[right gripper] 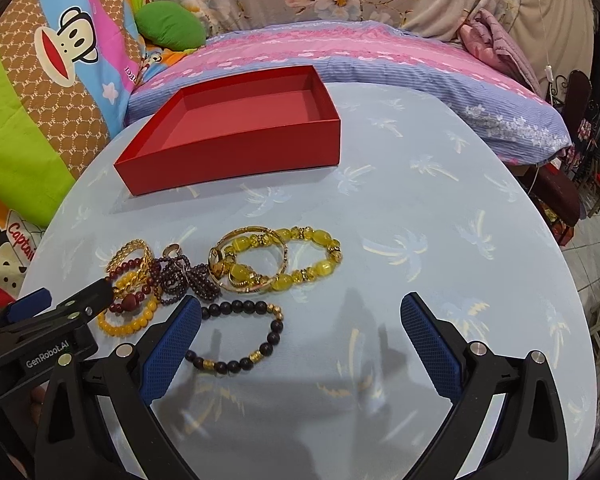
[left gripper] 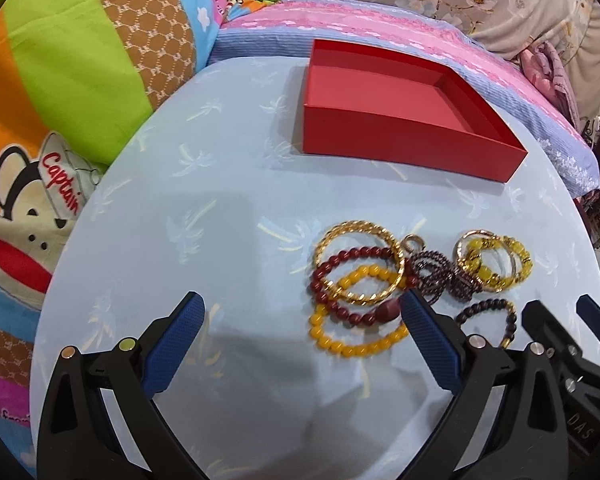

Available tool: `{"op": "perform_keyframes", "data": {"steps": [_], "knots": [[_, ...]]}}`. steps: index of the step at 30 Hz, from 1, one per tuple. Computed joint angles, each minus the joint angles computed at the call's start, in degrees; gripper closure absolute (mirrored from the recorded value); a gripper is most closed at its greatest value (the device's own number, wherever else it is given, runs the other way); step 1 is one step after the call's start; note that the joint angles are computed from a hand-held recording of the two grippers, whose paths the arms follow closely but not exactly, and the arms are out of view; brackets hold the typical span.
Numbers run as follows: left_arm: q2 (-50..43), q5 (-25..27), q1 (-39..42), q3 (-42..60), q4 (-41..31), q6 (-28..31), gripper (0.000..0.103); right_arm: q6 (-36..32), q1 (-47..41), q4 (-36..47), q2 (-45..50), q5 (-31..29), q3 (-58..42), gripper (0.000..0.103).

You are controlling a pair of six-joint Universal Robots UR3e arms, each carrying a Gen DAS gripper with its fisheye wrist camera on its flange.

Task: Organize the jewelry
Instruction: 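Move the left tool to the twisted gold bangle and close on it, then close the right tool on the thin gold bangle while the left tool holds the twisted bangle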

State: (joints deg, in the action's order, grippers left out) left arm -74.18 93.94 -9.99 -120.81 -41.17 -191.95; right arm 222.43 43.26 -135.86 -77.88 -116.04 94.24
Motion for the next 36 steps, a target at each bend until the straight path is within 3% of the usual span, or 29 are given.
{"op": "perform_keyframes", "data": {"steps": [10, 12, 16, 21, 25, 36], "knots": [[-9.08, -1.05, -0.39, 4.45, 2.59, 1.03, 0.011, -1.62, -2.27, -0.87, 1.56, 2.09, -0.86, 0.007], [-9.68, -2.36, 0.13, 4.65, 2.38, 1.78, 0.019, -1.67, -2.61, -1.07, 1.85, 2.48, -0.84, 0.007], [-9.60, -3.61, 0.62, 3.92, 3.40, 2.49, 0.023, -1.88, -3.12, -1.27, 2.36, 3.07, -1.02, 0.007], [-8.86, -6.45, 0.95, 3.75, 3.91, 4.37, 0.050, -2.46, -3.45, -1.58, 3.03, 3.78, -1.60, 0.007], [-8.34, -8.54, 1.86, 3.90, 3.43, 5.01, 0.050, -3.00, -3.32, -1.60, 3.38, 3.73, -2.25, 0.007], [-4.96, -8.46, 4.90, 4.35, 2.20, 4.88, 0.050, -5.36, -3.99, -2.28, 6.17, 6.25, -5.21, 0.030]]}}
